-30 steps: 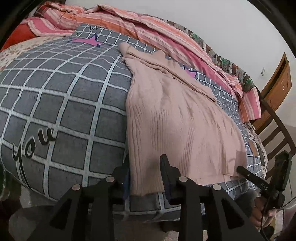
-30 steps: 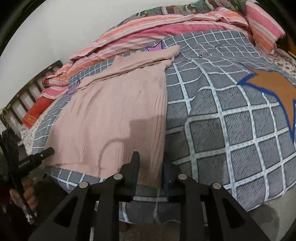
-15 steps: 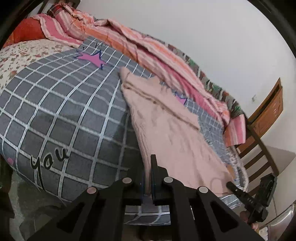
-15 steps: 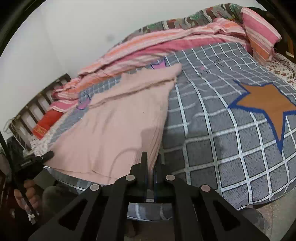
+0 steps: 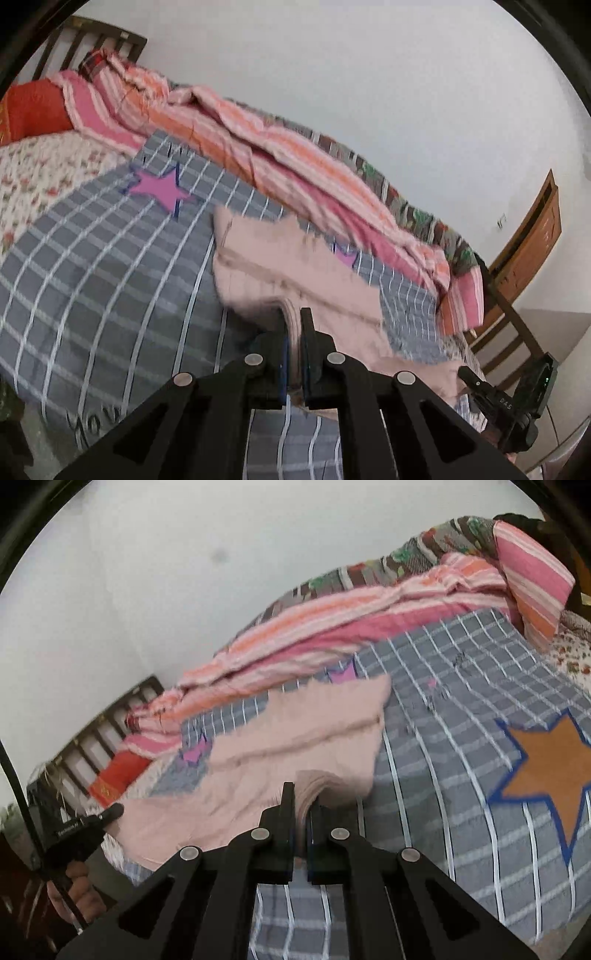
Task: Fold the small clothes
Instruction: 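Grasp the hem with the left gripper while the right gripper grasps the hem too, then lift the hem with both grippers and fold it over toward the collar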
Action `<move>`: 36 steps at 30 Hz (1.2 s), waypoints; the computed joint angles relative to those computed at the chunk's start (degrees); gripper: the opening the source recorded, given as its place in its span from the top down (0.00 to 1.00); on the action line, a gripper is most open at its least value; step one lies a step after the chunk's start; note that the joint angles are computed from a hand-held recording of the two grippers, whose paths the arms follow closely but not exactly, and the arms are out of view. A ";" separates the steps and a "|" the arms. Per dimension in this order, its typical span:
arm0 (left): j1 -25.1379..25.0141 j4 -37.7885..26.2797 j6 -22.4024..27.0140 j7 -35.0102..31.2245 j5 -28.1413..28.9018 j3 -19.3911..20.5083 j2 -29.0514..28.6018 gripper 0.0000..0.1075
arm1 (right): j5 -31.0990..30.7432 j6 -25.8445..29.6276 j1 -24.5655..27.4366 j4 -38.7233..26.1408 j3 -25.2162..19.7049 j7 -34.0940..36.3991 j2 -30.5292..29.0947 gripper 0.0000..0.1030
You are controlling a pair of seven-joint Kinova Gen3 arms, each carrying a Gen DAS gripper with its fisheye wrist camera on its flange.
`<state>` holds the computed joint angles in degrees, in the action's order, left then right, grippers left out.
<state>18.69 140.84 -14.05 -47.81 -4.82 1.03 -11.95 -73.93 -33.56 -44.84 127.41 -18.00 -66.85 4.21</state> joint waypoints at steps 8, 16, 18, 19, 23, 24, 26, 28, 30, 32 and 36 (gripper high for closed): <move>-2.58 -8.04 0.34 -10.68 8.77 0.07 5.80 0.94 | 14.26 3.71 5.73 -5.10 4.15 -10.15 1.72 0.96; -9.70 -16.49 0.85 -26.53 20.52 7.05 14.19 0.94 | 21.44 8.74 8.22 -12.42 9.18 -12.43 7.77 0.96; -10.67 -19.16 2.47 -24.66 19.28 6.89 17.07 0.94 | 22.72 11.88 8.81 -14.95 11.07 -12.96 9.70 0.96; -11.18 -20.26 3.22 -22.39 17.38 6.78 18.24 0.94 | 23.00 13.71 8.94 -16.48 12.25 -12.95 10.91 0.96; -17.02 -25.04 5.64 -13.43 9.46 10.97 23.29 0.94 | 23.33 20.48 5.35 -21.85 20.36 -13.13 15.08 0.96; -16.75 -27.18 7.21 -12.39 8.71 10.45 24.99 0.94 | 23.00 22.02 3.74 -23.03 23.02 -13.10 15.92 0.96; -13.11 -30.20 9.38 -11.20 8.04 6.43 27.12 0.94 | 19.55 25.91 0.91 -26.17 28.33 -10.39 18.19 0.96; -8.23 -34.21 12.66 -13.58 10.36 1.12 29.59 0.94 | 16.49 30.19 -1.50 -29.58 33.63 -8.52 20.82 0.96; -3.61 -38.22 16.02 -14.32 10.81 -4.19 32.01 0.94 | 16.68 34.34 -3.86 -32.49 38.94 -10.16 23.26 0.96; -1.81 -40.96 18.00 -14.12 10.66 -6.37 33.78 0.94 | 18.29 38.92 -5.90 -35.96 44.25 -13.36 26.30 0.96; -2.38 -47.83 23.42 -13.68 8.64 -6.20 38.03 0.94 | 22.70 47.18 -8.34 -42.51 52.27 -20.06 31.90 0.96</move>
<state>16.31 93.00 9.37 -61.49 3.82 -5.17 26.08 -51.23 13.62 -53.18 84.89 34.27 -86.90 36.11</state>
